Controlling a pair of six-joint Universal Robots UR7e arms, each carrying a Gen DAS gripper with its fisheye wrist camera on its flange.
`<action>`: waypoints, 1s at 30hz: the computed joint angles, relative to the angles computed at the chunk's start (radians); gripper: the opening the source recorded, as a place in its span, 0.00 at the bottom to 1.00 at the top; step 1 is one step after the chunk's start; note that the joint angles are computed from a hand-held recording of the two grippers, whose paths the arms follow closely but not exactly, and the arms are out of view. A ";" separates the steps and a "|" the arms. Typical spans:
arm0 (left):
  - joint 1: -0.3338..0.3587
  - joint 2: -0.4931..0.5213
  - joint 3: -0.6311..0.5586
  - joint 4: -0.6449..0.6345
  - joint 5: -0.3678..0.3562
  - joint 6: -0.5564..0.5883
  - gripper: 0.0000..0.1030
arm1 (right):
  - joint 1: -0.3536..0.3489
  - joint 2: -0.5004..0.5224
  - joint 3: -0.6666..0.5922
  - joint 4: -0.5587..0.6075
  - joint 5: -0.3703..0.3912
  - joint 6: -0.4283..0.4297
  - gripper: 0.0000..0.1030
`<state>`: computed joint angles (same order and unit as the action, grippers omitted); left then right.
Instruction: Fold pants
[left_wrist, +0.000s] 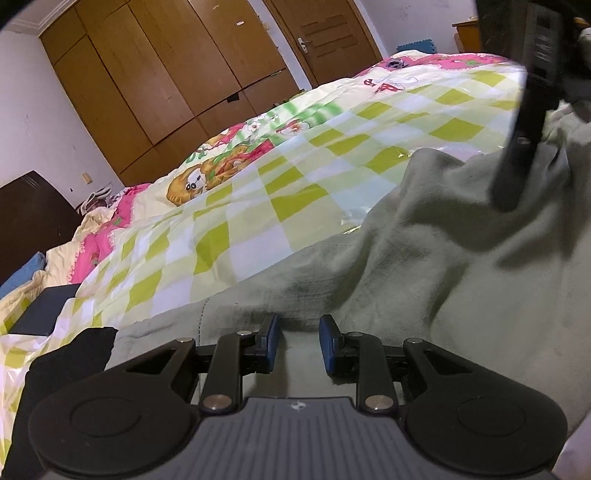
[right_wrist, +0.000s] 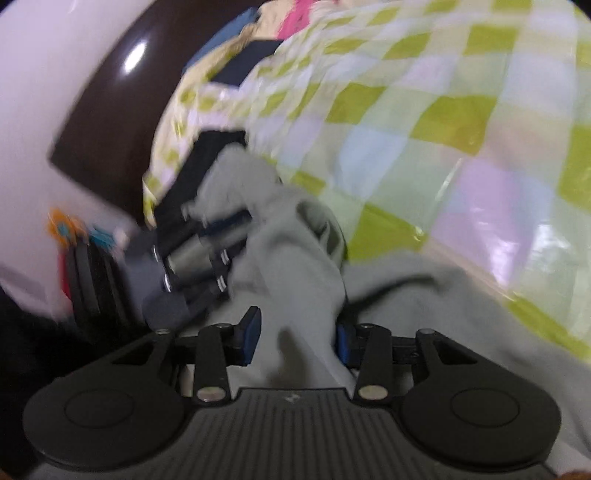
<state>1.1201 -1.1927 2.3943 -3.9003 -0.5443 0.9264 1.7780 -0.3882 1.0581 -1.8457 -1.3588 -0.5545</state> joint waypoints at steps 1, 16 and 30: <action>0.000 -0.001 0.000 0.001 0.000 0.001 0.38 | 0.002 0.019 -0.030 0.050 0.014 -0.016 0.41; 0.017 0.008 0.008 -0.041 -0.028 -0.027 0.39 | -0.017 0.033 0.030 -0.567 0.079 0.261 0.46; 0.027 0.072 -0.094 -0.385 0.057 0.313 0.55 | 0.066 0.024 0.067 -0.407 -0.078 0.121 0.47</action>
